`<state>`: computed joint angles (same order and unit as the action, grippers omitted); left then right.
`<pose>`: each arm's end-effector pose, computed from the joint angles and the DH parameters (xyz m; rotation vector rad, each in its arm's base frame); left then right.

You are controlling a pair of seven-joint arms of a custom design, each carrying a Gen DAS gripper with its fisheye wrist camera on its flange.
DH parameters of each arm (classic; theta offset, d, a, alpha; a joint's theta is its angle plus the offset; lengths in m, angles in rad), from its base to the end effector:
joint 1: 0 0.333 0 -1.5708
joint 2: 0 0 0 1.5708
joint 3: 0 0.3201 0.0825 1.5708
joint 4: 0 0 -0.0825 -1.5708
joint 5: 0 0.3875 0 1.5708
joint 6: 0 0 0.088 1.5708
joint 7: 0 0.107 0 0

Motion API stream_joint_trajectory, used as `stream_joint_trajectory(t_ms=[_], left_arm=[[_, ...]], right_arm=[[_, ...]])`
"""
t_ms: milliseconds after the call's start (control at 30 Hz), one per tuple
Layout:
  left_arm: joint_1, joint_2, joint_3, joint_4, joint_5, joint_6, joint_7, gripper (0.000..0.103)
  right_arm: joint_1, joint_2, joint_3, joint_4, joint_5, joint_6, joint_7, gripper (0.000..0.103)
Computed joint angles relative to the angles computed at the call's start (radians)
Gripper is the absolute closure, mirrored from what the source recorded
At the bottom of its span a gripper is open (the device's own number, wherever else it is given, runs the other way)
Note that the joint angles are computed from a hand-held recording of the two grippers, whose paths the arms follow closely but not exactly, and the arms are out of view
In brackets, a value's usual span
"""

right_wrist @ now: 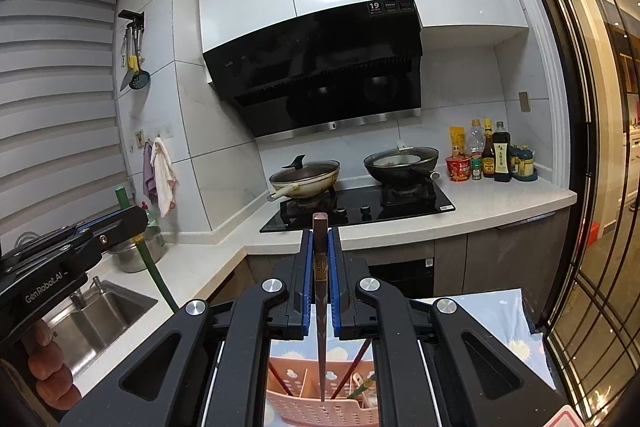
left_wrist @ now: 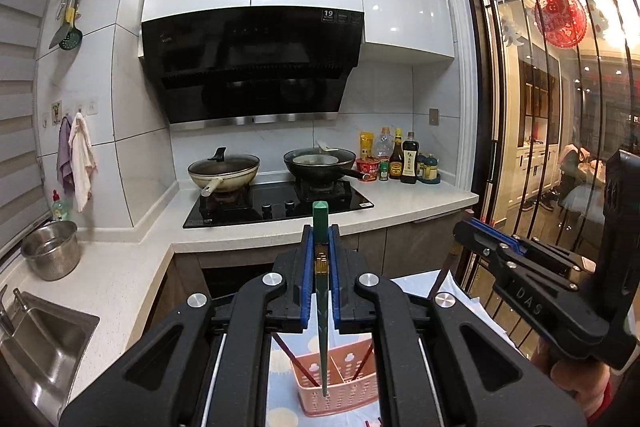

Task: Organize utensils
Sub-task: 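Drop the green chopstick into the pink holder with left tool while right releases brown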

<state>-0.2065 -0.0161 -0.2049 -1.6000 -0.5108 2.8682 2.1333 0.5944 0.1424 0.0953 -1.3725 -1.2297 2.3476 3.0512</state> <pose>0.5543 -0.2136 0.7787 -0.9885 1.8384 -1.3965 0.5118 0.3962 0.7452 -1.1518 1.5112 -1.0103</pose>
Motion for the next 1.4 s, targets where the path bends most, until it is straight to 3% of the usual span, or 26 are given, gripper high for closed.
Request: stream_joint_trajectory(t_ms=[233, 533, 667, 700, 800, 833, 1400], left_arm=[[-0.003, 0.087, -0.009, 0.062, 0.109, -0.025, -0.074, 0.096], [0.012, 0.142, -0.017, 0.078, 0.138, -0.068, -0.106, 0.096], [0.013, 0.143, -0.013, 0.069, 0.156, -0.068, -0.139, 0.091], [0.014, 0.142, -0.013, 0.066, 0.159, -0.069, -0.143, 0.085], [0.015, 0.13, -0.011, 0.041, 0.169, -0.044, -0.16, 0.068], [0.014, 0.126, -0.01, 0.034, 0.175, -0.037, -0.167, 0.067], [0.023, 0.043, 0.0, -0.085, 0.173, -0.033, -0.171, 0.066]], right_arm=[[-0.002, 0.089, -0.034, 0.07, 0.072, 0.025, -0.05, 0.096], [0.014, 0.139, -0.074, 0.072, 0.164, 0.05, -0.1, 0.096], [0.027, 0.136, -0.085, 0.062, 0.147, 0.046, -0.079, 0.088], [0.03, 0.133, -0.086, 0.057, 0.14, 0.045, -0.071, 0.085], [0.031, 0.122, -0.085, 0.042, 0.124, 0.045, -0.054, 0.08], [0.031, 0.119, -0.083, 0.037, 0.12, 0.044, -0.051, 0.08], [0.025, 0.024, -0.018, -0.093, 0.089, -0.007, -0.024, 0.078]])
